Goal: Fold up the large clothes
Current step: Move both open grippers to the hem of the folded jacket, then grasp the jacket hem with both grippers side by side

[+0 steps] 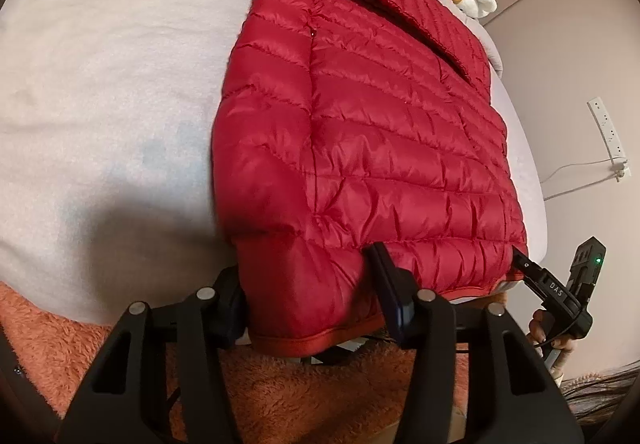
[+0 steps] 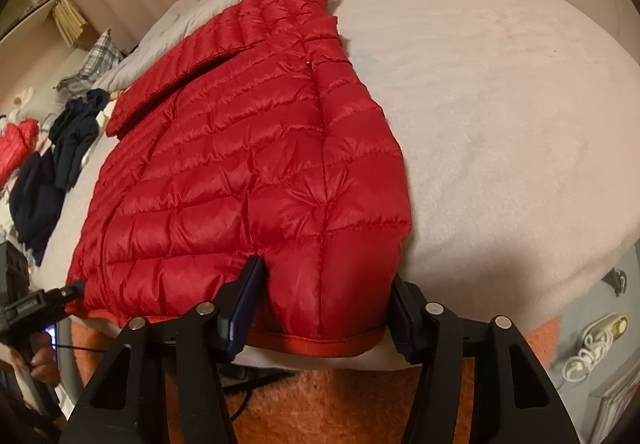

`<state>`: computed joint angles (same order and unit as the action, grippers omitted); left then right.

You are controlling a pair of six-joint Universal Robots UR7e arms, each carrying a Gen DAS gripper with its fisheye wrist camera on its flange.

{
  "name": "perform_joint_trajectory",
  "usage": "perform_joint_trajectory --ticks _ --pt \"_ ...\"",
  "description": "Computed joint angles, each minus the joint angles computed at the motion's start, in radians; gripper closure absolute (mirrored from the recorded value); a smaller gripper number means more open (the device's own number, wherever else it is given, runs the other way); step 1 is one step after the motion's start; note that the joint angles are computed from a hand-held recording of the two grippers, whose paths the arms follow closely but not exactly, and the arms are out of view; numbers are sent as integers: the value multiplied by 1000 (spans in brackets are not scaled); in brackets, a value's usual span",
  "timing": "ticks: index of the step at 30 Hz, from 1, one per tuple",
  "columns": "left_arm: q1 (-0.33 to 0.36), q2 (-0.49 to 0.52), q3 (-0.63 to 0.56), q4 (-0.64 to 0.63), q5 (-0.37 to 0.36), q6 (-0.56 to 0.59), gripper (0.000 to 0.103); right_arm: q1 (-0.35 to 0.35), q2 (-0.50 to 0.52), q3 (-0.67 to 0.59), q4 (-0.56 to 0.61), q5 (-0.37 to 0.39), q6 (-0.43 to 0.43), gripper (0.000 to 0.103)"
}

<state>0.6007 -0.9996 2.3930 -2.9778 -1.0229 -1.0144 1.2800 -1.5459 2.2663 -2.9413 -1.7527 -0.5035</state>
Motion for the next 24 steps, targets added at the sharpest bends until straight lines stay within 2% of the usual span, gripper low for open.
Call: perform_joint_trajectory --ticks 4,7,9,12,24 --pt "-6 10 -11 21 16 -8 58 -6 -6 2 9 20 -5 57" --pt "-11 15 -20 45 25 -12 70 -4 -5 2 14 28 -4 65" --pt "-15 20 -22 38 27 -1 79 -5 -6 2 24 44 -4 75" --pt "-20 25 -30 48 35 0 83 1 -6 6 17 50 -9 82" --pt "-74 -30 -32 40 108 35 87 46 -54 0 4 127 -68 86"
